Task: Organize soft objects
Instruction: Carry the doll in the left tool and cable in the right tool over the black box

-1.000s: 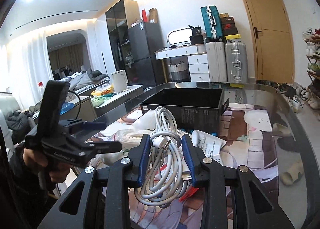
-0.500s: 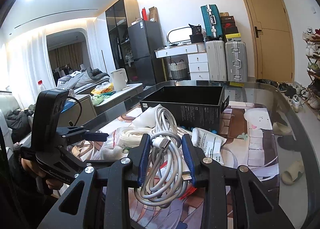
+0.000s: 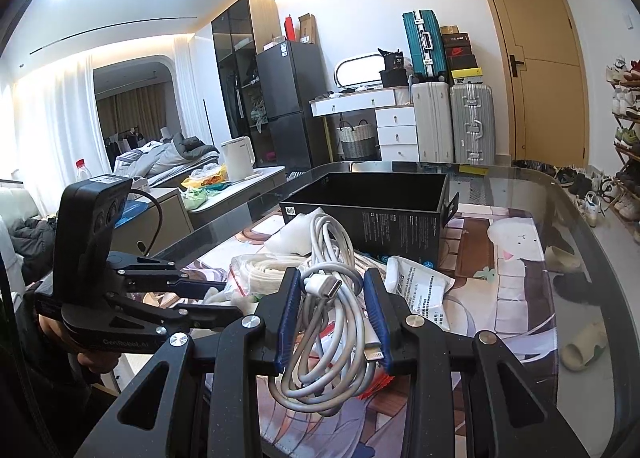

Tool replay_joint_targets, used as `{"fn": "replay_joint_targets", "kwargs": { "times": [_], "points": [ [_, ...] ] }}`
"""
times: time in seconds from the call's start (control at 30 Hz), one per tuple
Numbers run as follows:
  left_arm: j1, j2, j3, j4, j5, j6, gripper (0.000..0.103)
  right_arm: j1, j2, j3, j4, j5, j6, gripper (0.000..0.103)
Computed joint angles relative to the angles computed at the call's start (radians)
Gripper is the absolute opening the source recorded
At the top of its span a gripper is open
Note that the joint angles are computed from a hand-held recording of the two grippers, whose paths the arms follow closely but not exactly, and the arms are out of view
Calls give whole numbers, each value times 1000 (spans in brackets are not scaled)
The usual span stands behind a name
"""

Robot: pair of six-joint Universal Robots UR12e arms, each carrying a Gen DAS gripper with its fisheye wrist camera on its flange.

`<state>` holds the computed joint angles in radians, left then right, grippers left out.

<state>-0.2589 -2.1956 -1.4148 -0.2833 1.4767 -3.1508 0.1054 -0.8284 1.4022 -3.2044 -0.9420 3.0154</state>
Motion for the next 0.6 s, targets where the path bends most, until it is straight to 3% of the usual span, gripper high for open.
{"fn": "replay_joint_targets", "kwargs": {
  "times": [0.6],
  "points": [
    [29,45,-48,114,-112,-45,28,3,-8,0,-30,-25,-2,32]
  ]
}}
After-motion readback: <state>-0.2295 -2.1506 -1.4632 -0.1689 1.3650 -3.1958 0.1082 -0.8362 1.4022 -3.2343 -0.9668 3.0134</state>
